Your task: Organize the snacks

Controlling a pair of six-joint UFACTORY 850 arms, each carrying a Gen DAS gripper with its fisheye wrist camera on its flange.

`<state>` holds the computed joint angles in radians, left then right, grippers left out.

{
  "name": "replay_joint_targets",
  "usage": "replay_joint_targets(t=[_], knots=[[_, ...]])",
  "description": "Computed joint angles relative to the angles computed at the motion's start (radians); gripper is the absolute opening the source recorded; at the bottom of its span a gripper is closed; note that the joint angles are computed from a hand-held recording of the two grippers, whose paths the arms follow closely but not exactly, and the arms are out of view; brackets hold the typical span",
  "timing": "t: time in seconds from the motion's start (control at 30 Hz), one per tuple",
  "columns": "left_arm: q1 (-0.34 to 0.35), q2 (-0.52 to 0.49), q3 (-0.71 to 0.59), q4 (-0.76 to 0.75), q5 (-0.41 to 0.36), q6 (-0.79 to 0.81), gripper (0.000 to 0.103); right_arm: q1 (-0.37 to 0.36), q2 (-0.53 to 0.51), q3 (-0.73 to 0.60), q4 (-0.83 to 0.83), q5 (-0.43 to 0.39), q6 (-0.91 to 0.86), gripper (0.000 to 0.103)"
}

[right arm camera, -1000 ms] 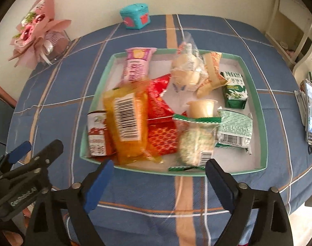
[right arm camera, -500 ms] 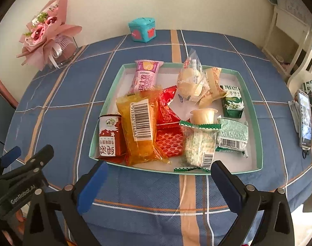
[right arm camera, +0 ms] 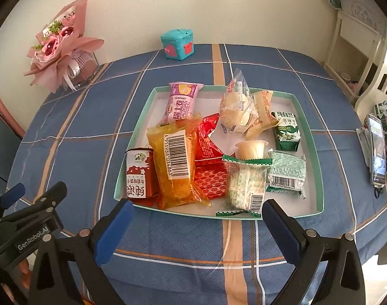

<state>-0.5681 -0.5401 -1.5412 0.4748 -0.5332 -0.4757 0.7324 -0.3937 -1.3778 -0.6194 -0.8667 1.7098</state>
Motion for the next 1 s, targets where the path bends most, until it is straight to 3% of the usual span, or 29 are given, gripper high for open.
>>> replay_joint_targets(t=[1.0], knots=[[-0.003,-0.028,-0.034,-0.016,-0.061,0.016,0.099,-0.009,-0.012,-0.007,0.045,0.011,-0.046,0.103]])
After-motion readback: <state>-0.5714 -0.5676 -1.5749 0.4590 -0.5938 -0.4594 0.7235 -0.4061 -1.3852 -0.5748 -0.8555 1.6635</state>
